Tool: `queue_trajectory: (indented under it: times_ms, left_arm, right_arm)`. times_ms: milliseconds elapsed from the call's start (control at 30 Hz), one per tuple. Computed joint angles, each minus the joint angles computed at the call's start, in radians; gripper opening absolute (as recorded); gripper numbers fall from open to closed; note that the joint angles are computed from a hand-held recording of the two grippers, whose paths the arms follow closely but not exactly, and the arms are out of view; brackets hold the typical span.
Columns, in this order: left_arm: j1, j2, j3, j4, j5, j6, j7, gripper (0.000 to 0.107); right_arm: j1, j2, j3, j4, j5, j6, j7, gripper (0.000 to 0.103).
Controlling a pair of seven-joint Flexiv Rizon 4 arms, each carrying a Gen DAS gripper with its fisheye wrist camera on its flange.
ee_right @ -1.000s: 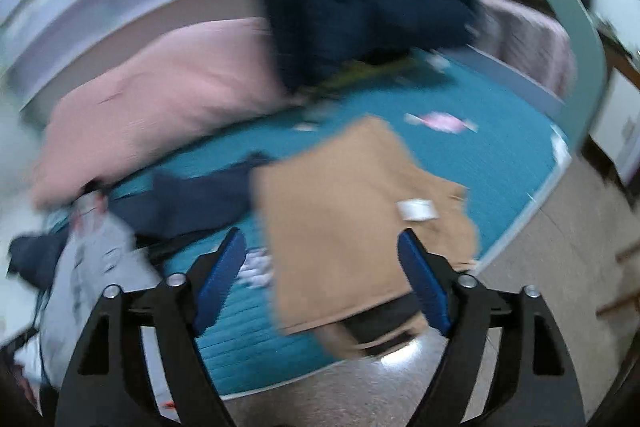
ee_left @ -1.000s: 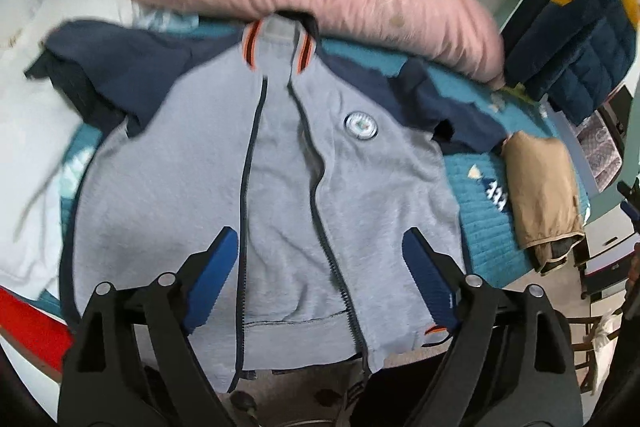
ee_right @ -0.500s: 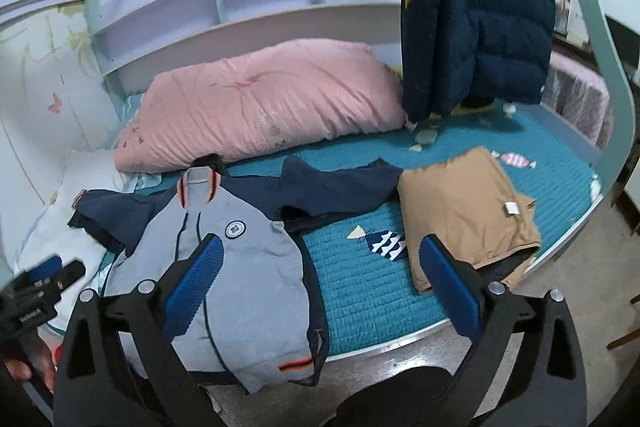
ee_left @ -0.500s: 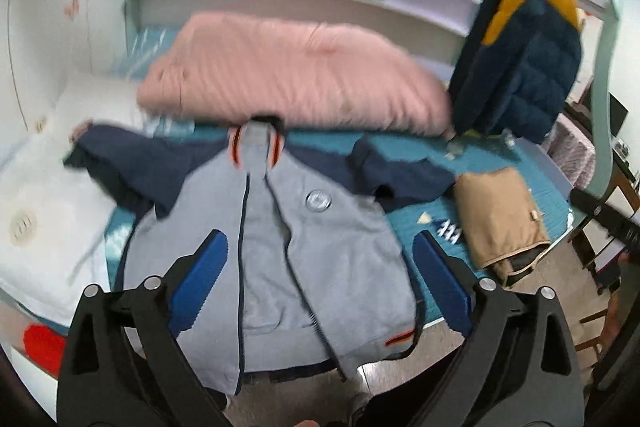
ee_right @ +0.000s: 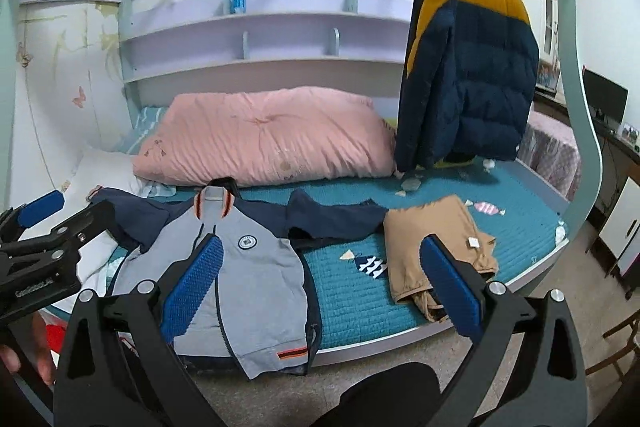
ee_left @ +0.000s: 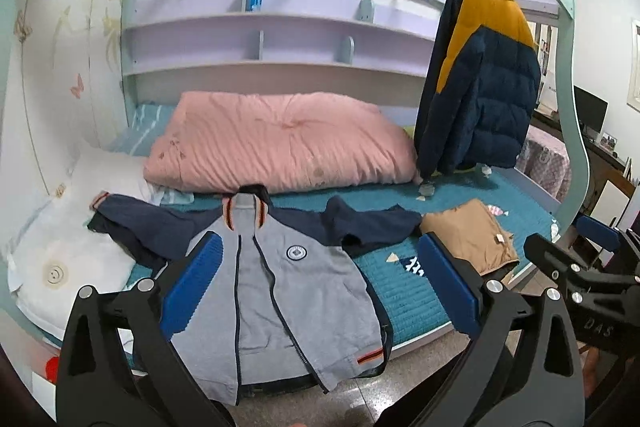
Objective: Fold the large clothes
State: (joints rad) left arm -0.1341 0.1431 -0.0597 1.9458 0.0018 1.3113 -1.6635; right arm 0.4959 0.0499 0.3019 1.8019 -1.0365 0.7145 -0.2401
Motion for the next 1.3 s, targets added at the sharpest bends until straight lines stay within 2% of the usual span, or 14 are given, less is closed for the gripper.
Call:
queue_trajectory:
  times_ms: [133, 267, 533, 867, 1067, 1300]
  left_arm:
    - [0.006, 0.038, -0.013, 0.008, 0.037, 0.001, -0.04, 0.098]
    - [-0.011, 0.076, -0.013, 0.034, 0.023, 0.005, -0.029, 0.098]
    - [-0.013, 0.182, -0.042, 0.118, 0.031, 0.013, -0.064, 0.098]
    - [0.022, 0.336, -0.107, 0.17, 0.095, -0.045, -0.128, 0.098]
    - [0.035, 0.4, -0.122, 0.184, 0.109, -0.051, -0.145, 0.098]
    - [0.063, 0.429, -0.133, 0.185, 0.12, -0.05, -0.152, 0.098]
  right_arm:
    - [-0.003, 0.033, 0.014, 0.019, -0.026, -0.021, 0.029, 0.095]
    - [-0.008, 0.071, 0.04, 0.048, -0.048, -0.055, 0.065, 0.095]
    - [-0.002, 0.148, 0.105, 0.094, -0.014, -0.143, 0.062, 0.095]
    - [-0.005, 0.24, 0.186, 0.133, 0.012, -0.211, 0.085, 0.095]
    - [-0.016, 0.275, 0.214, 0.14, 0.001, -0.223, 0.094, 0.095]
    - [-0.03, 0.277, 0.232, 0.134, -0.02, -0.217, 0.102, 0.095]
